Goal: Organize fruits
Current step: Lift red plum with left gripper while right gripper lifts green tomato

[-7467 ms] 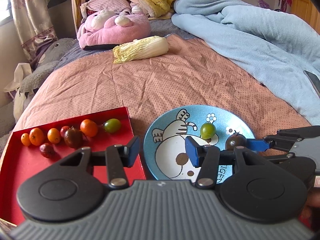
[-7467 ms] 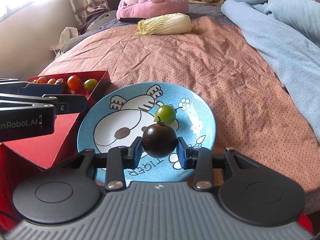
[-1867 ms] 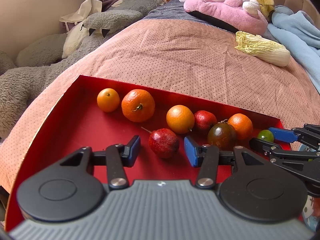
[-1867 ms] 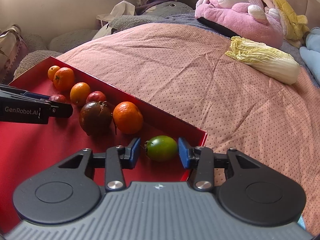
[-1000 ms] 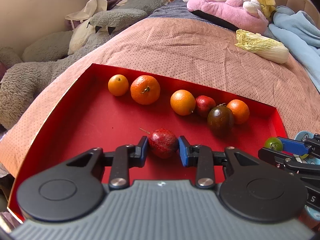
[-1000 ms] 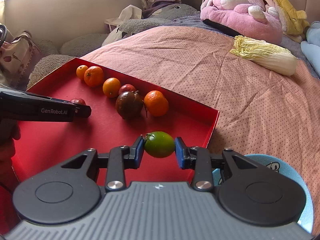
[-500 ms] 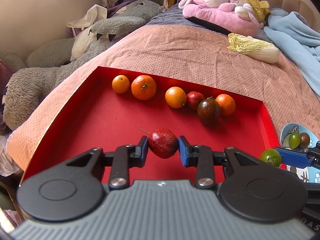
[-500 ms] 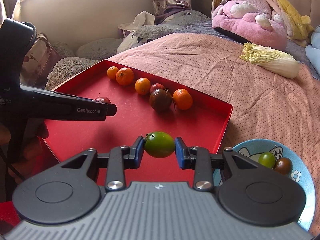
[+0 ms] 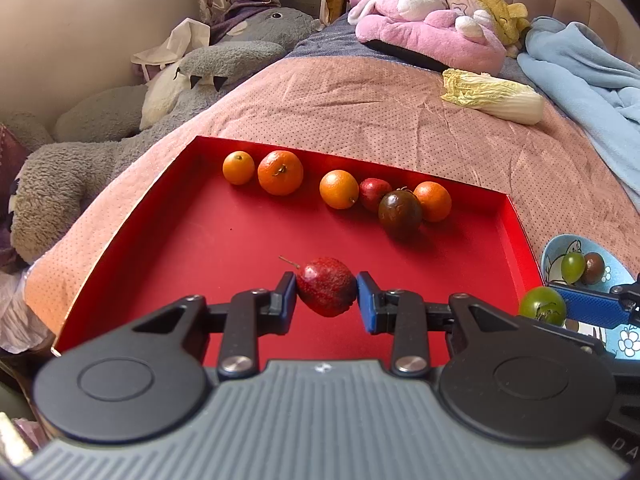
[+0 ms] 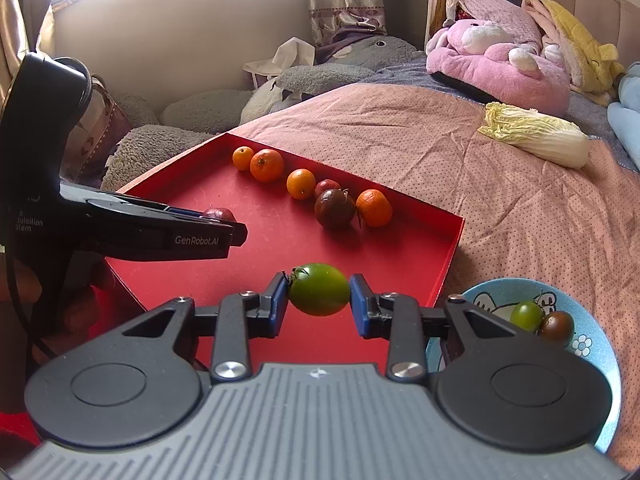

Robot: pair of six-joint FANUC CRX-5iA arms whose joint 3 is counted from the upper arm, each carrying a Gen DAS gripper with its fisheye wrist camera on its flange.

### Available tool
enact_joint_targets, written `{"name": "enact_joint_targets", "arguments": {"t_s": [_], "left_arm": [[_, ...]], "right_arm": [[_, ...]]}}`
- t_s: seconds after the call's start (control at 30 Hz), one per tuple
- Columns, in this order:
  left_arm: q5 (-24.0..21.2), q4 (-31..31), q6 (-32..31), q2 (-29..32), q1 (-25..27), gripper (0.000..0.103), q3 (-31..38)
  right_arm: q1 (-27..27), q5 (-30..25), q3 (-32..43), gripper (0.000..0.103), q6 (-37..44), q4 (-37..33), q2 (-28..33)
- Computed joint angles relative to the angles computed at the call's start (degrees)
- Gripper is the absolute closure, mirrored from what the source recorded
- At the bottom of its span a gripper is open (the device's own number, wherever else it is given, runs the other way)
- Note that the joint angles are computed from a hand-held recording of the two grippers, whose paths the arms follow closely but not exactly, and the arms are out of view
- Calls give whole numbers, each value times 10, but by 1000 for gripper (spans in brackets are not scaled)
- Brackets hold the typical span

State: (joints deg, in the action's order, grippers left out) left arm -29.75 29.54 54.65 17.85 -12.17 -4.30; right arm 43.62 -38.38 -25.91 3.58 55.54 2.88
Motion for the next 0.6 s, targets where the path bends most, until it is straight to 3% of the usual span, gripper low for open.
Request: {"name": "enact_joint_targets", "arguments": {"t_s": [0.6], "left_arm": [[0, 3, -12, -8, -6, 67, -5]], "right_arm": [[6, -10, -19, 64, -36, 27, -21]]}}
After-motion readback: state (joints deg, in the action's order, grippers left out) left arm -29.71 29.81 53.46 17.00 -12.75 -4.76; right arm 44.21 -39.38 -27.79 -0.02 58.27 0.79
